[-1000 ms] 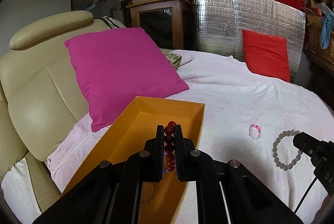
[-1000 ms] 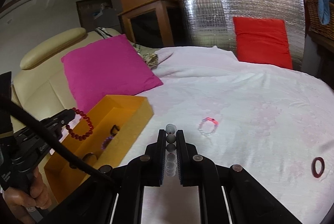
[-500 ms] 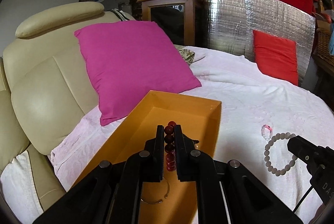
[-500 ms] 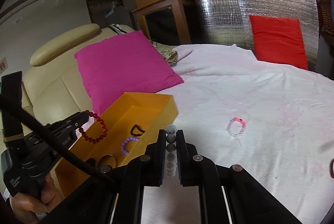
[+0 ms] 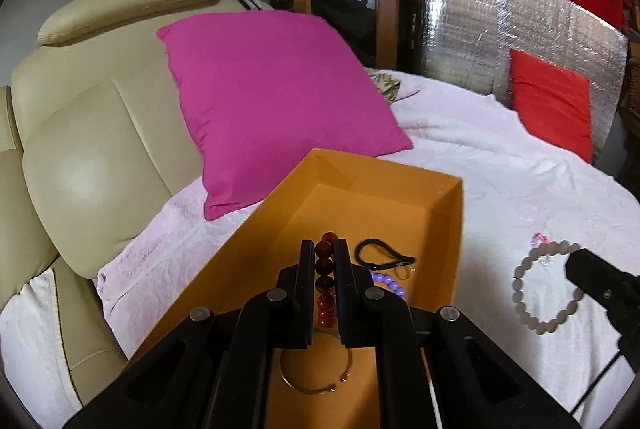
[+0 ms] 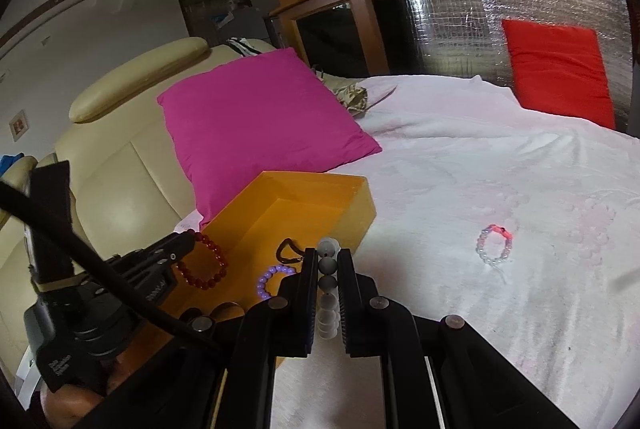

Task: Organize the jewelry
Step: 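Carry red bracelet into orange box with left tool while right tool releases white bracelet there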

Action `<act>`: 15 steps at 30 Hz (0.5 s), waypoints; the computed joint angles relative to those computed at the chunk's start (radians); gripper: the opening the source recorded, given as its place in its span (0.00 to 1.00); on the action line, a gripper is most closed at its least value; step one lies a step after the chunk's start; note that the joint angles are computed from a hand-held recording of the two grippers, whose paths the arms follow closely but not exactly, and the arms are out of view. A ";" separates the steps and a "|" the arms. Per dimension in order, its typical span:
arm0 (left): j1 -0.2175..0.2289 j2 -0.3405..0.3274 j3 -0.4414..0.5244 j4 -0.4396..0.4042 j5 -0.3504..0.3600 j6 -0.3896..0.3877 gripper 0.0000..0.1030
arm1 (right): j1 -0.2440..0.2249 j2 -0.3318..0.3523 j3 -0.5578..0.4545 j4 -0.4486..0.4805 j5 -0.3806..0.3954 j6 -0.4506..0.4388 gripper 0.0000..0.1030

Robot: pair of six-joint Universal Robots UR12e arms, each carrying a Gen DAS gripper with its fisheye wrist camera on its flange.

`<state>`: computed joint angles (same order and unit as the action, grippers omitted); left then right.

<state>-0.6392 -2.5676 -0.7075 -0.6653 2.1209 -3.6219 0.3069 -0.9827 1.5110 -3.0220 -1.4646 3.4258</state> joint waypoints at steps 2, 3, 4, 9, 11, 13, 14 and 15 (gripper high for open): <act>0.004 -0.001 0.002 0.002 -0.007 -0.008 0.09 | -0.002 0.005 -0.010 0.009 0.016 -0.003 0.10; 0.004 -0.007 0.011 -0.001 0.011 -0.005 0.09 | -0.003 0.006 -0.013 0.009 0.023 -0.006 0.10; 0.005 -0.011 0.018 -0.006 0.023 -0.004 0.09 | -0.004 0.009 -0.020 0.007 0.034 -0.013 0.10; 0.016 -0.025 0.045 -0.056 0.037 -0.037 0.09 | -0.013 0.035 -0.061 0.006 0.103 -0.008 0.10; 0.019 -0.031 0.055 -0.066 0.047 -0.039 0.09 | -0.013 0.052 -0.088 0.023 0.123 -0.012 0.10; 0.021 -0.037 0.066 -0.080 0.059 -0.042 0.09 | -0.009 0.066 -0.112 0.040 0.129 -0.030 0.10; 0.022 -0.038 0.068 -0.084 0.060 -0.045 0.09 | -0.008 0.077 -0.128 0.049 0.143 -0.035 0.10; 0.024 -0.040 0.071 -0.090 0.062 -0.048 0.09 | -0.008 0.081 -0.134 0.052 0.153 -0.035 0.10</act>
